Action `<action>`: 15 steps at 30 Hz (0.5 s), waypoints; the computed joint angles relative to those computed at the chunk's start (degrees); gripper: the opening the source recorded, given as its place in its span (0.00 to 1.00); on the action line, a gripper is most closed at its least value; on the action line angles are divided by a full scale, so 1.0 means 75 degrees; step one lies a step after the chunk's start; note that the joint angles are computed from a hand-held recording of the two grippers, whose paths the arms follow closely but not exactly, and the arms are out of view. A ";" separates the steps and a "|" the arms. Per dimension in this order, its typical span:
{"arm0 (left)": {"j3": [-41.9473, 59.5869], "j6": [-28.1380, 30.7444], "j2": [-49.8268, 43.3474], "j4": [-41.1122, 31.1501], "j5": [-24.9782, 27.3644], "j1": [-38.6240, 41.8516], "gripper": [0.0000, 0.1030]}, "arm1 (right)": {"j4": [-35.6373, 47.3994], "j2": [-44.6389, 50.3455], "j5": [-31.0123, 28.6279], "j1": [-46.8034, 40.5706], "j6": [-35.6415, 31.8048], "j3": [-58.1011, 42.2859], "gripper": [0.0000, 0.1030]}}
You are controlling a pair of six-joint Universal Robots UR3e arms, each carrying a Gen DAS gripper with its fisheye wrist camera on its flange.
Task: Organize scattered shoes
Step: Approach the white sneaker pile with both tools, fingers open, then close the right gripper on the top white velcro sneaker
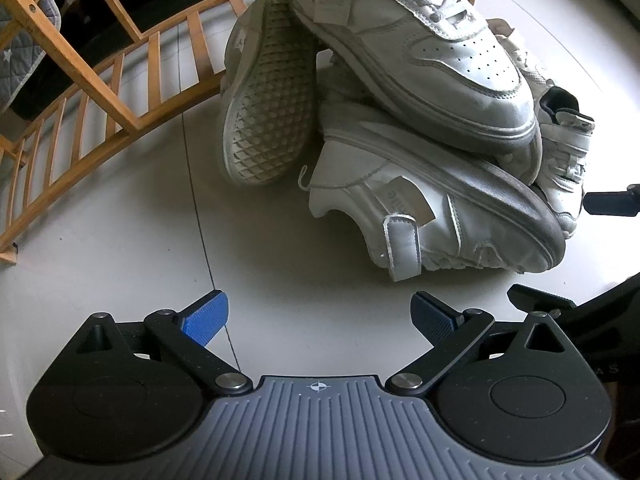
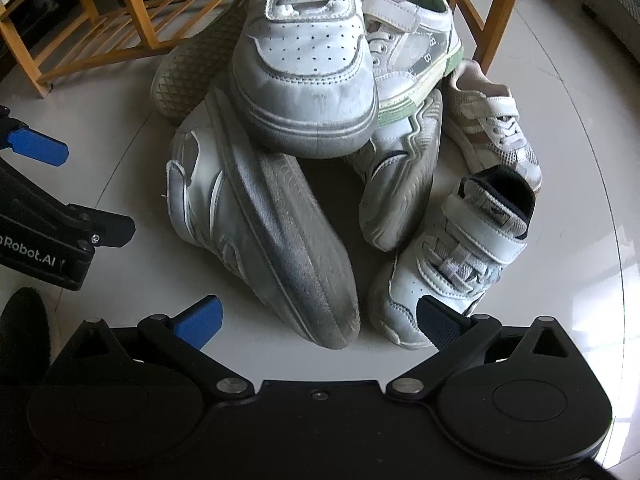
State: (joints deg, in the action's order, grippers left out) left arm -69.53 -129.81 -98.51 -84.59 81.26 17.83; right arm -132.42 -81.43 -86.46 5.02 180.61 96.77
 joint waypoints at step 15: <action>0.0510 -0.0060 -0.0358 -0.0249 -0.0049 0.0084 0.96 | -0.0121 0.0270 -0.0121 0.0138 -0.0401 -0.0333 1.00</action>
